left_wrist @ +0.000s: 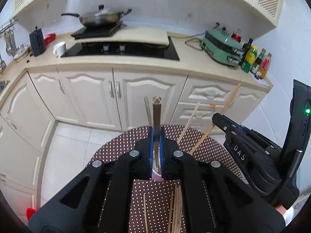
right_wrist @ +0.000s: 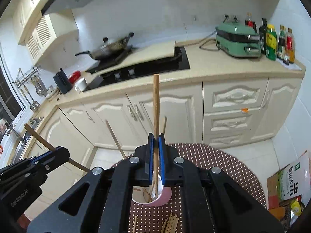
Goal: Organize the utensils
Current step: 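Lower the chopsticks into the pink cup and open both grippers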
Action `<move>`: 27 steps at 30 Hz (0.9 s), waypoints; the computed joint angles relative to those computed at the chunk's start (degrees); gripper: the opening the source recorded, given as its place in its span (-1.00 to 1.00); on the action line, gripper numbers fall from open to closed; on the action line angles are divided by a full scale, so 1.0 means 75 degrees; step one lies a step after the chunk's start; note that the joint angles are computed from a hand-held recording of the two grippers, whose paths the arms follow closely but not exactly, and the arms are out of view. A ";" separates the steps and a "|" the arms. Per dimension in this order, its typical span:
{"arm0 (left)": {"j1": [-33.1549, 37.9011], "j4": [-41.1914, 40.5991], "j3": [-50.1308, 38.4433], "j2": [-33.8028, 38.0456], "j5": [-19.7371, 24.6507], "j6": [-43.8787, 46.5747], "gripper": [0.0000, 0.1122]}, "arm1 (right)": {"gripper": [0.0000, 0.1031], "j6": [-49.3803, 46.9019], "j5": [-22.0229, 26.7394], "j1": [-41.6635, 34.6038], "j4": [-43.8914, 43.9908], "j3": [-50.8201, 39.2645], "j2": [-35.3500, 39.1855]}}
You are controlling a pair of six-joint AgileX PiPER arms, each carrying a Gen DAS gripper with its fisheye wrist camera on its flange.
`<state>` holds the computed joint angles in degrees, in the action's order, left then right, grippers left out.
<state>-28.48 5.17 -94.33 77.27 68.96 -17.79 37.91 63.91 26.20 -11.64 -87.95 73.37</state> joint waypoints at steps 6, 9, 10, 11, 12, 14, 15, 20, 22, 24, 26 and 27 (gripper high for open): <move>0.0060 -0.0124 0.0480 0.0234 -0.0219 0.0039 -0.90 | -0.92 -0.0028 -0.0175 -0.0082 0.0310 0.0427 0.0097; 0.0206 -0.0289 0.0655 0.0359 -0.0336 0.0128 -0.90 | -0.92 -0.0053 -0.0182 -0.0105 0.0424 0.0535 0.0153; 0.0231 -0.0336 0.0698 0.0384 -0.0364 0.0131 -0.90 | -0.92 -0.0093 -0.0180 -0.0116 0.0479 0.0559 0.0173; 0.0302 -0.0428 0.0778 0.0415 -0.0426 0.0162 -0.90 | -0.92 -0.0111 -0.0169 -0.0105 0.0490 0.0588 0.0184; 0.0346 -0.0472 0.0836 0.0445 -0.0471 0.0175 -0.90 | -0.92 -0.0169 -0.0138 -0.0109 0.0525 0.0607 0.0217; 0.0463 -0.0589 0.0951 0.0521 -0.0551 0.0231 -0.90 | -0.92 -0.0216 -0.0127 -0.0151 0.0624 0.0689 0.0235; 0.0511 -0.0647 0.1062 0.0499 -0.0675 0.0255 -0.90 | -0.92 -0.0235 -0.0156 -0.0191 0.0674 0.0749 0.0229; 0.0541 -0.0603 0.1305 0.0517 -0.1073 0.0292 -0.90 | -0.91 -0.0357 -0.0183 -0.0392 0.0981 0.0954 0.0320; 0.0593 -0.0641 0.1455 0.0523 -0.1325 0.0324 -0.89 | -0.91 -0.0383 -0.0203 -0.0404 0.1040 0.0981 0.0360; 0.0620 -0.0657 0.1516 0.0590 -0.1424 0.0306 -0.88 | -0.91 -0.0418 -0.0218 -0.0426 0.1106 0.0983 0.0414; 0.0699 -0.0762 0.1615 0.0618 -0.1568 0.0361 -0.87 | -0.89 -0.0509 -0.0216 -0.0469 0.1206 0.0963 0.0473; 0.0715 -0.0760 0.1619 0.0664 -0.1581 0.0353 -0.87 | -0.88 -0.0569 -0.0190 -0.0482 0.1250 0.0938 0.0524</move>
<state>-23.12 -0.53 -82.18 82.25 57.10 -15.14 33.65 62.49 22.58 -2.26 -80.92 77.30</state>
